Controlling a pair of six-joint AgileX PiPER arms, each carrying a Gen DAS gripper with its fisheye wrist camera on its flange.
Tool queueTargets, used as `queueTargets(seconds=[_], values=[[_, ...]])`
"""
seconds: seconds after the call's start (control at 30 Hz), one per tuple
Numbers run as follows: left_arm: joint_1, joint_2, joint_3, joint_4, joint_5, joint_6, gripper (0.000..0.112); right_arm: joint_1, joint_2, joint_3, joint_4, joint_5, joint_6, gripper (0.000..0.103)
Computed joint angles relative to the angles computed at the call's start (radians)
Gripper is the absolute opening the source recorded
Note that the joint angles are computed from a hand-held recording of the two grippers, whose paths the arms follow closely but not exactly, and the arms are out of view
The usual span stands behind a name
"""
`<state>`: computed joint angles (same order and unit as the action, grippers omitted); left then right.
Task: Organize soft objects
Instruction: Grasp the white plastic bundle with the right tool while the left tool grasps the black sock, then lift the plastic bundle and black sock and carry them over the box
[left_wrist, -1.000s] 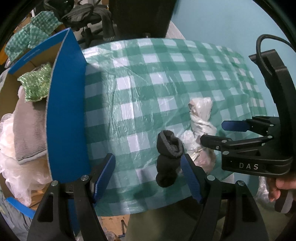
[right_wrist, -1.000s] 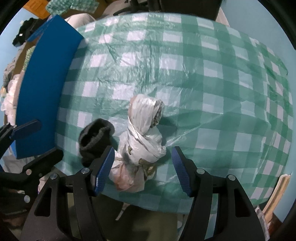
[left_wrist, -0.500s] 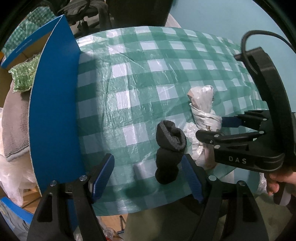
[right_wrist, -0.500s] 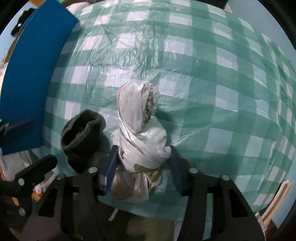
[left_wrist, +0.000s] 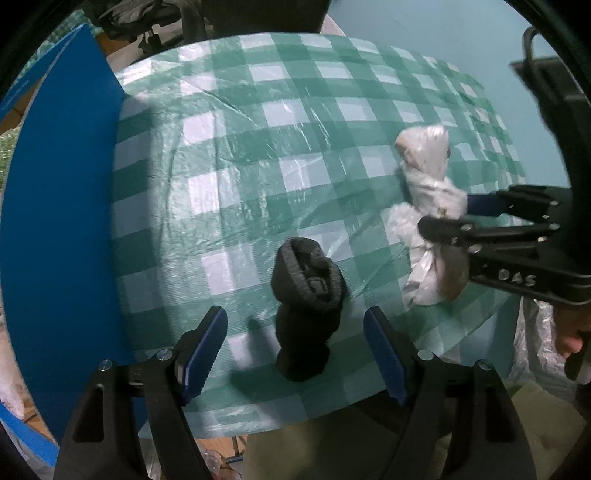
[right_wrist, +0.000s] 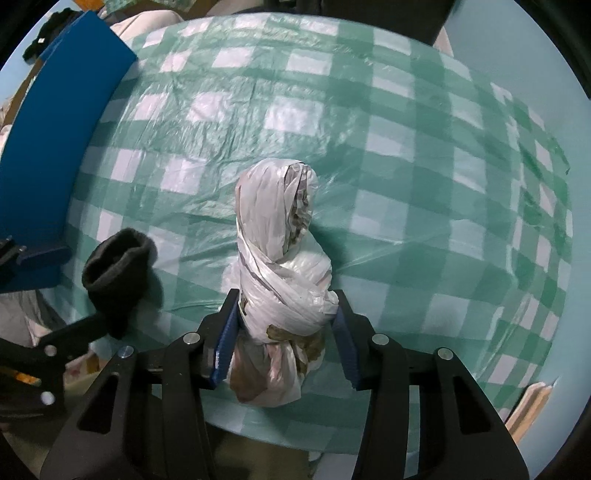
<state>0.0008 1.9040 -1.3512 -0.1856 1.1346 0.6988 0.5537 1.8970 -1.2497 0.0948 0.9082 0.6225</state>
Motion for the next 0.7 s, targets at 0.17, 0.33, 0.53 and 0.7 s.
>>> queueTargets(seconds=[0.17,0.33,0.53,0.7], values=[[-0.033,0.011,0.027,0.018,-0.048,-0.04,0.078,-0.026,-0.023,0.036,-0.004,-0.019,-0.031,0.047],[-0.055,0.018,0.059,0.05,-0.095,-0.083,0.066,-0.014,-0.027,0.037,-0.002,-0.023,-0.022,0.047],[-0.075,0.007,0.113,0.086,-0.156,-0.125,0.04,-0.03,-0.05,0.061,0.017,-0.037,-0.064,0.046],[-0.089,-0.015,0.13,0.113,-0.166,-0.133,0.039,-0.029,-0.069,0.073,0.011,-0.046,-0.067,0.046]])
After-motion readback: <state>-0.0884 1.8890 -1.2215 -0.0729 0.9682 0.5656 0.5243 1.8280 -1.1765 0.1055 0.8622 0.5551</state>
